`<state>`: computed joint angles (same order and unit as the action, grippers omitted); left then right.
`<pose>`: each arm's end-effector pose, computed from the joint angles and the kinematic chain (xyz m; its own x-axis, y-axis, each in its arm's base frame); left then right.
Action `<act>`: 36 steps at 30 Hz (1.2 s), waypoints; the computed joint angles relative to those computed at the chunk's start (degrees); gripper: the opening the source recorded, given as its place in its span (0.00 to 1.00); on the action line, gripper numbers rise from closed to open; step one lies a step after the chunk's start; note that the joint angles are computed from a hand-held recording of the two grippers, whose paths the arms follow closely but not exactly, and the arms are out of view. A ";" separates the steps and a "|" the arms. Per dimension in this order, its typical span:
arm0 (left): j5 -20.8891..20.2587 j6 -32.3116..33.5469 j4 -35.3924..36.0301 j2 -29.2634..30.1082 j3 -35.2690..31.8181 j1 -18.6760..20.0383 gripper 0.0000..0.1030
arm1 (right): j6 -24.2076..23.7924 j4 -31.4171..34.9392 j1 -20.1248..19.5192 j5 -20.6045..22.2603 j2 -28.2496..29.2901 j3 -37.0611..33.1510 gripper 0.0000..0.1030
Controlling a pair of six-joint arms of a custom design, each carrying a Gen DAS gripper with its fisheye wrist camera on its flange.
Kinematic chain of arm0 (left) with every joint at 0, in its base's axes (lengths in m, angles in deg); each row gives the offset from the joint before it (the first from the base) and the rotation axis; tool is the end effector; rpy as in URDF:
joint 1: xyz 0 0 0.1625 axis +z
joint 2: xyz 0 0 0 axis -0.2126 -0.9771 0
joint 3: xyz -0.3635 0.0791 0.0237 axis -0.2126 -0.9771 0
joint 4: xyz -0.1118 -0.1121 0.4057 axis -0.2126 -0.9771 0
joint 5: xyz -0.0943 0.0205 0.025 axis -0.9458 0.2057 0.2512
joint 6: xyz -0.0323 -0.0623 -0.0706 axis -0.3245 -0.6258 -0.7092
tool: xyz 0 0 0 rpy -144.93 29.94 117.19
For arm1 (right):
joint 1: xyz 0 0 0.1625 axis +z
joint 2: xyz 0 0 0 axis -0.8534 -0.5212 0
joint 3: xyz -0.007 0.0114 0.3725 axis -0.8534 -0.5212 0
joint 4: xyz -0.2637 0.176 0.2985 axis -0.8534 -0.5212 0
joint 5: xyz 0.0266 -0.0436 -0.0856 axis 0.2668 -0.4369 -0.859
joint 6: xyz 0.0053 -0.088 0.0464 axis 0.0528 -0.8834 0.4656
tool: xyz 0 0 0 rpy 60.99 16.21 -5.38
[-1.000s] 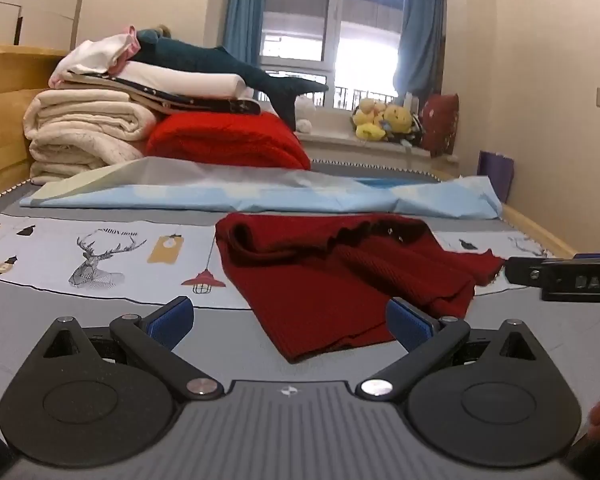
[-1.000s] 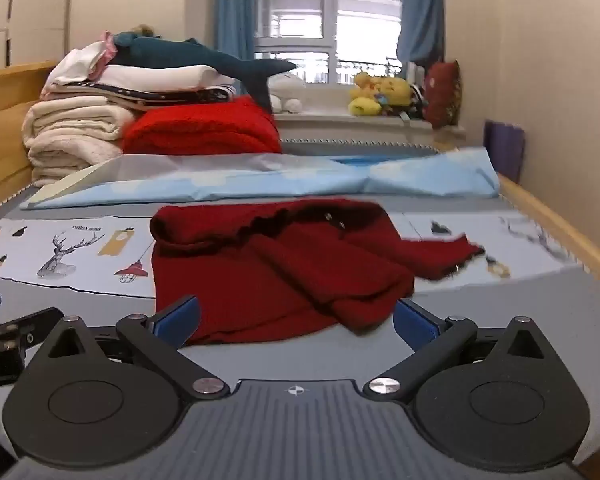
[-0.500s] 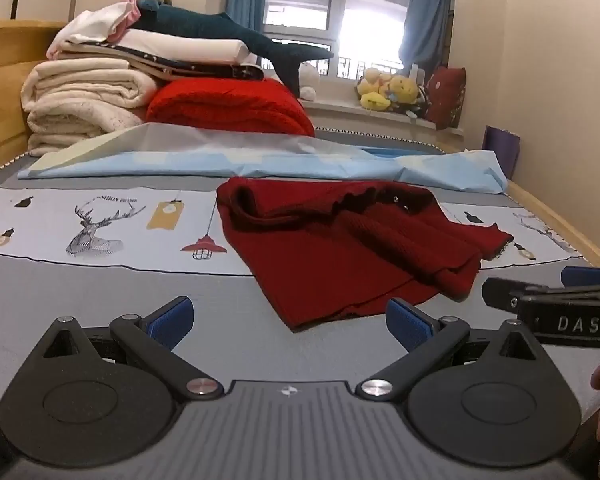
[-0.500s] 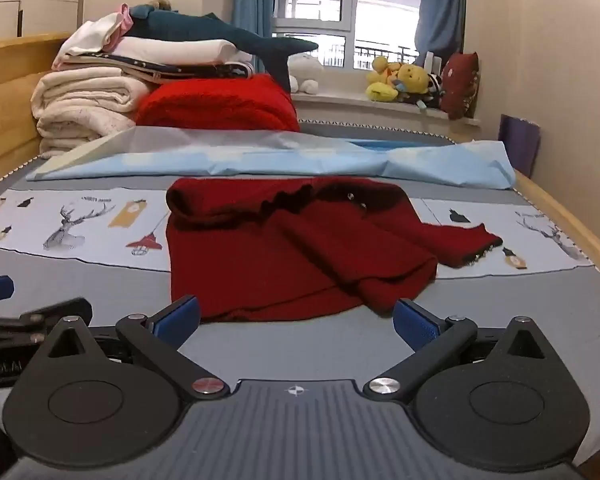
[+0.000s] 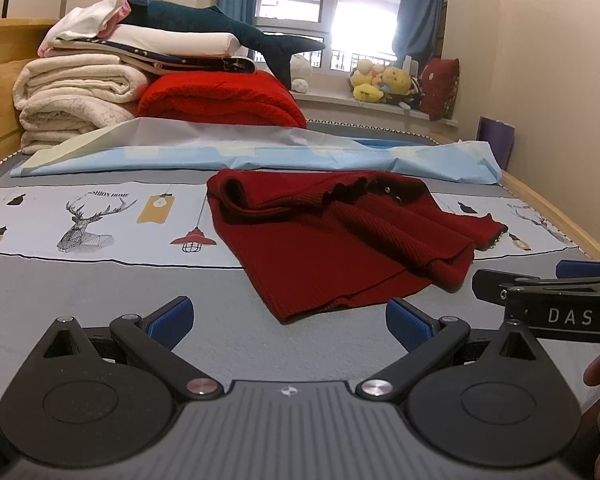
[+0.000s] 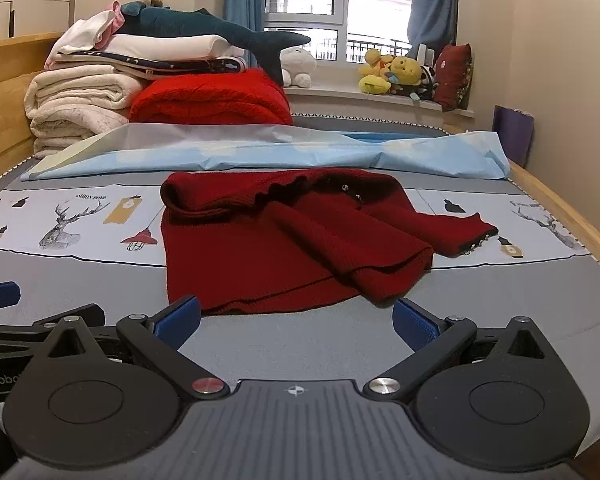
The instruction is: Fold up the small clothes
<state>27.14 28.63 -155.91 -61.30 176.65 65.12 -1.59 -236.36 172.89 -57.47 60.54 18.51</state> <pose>-0.1652 -0.5936 0.3116 -0.7080 -0.3705 -0.6012 0.4031 0.4870 -0.7748 0.4049 -0.7043 0.1004 -0.5612 -0.4504 0.6944 -0.7753 0.5798 -0.2505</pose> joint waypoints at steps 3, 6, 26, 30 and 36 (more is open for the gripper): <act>0.22 0.25 -2.07 0.67 0.95 -0.15 0.99 | -0.16 -0.18 -0.01 -0.24 0.20 -0.19 0.98; 0.13 -0.07 -1.99 0.58 1.16 -0.04 0.99 | -0.08 -0.26 0.01 -0.43 0.35 -0.28 0.98; -0.74 -1.07 -0.96 0.34 1.66 0.28 0.99 | 0.46 0.15 0.01 -1.08 0.41 -0.03 0.96; -0.90 -1.19 -0.66 0.43 1.58 0.40 0.99 | 0.29 0.23 0.00 -1.41 0.54 -0.09 0.96; -0.99 -1.59 -0.04 0.38 1.52 0.42 0.99 | 0.16 0.47 0.23 -1.96 0.84 -0.35 0.94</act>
<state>26.15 27.04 -155.95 -60.92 178.17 65.54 -1.43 -235.90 173.12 -59.43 61.38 18.16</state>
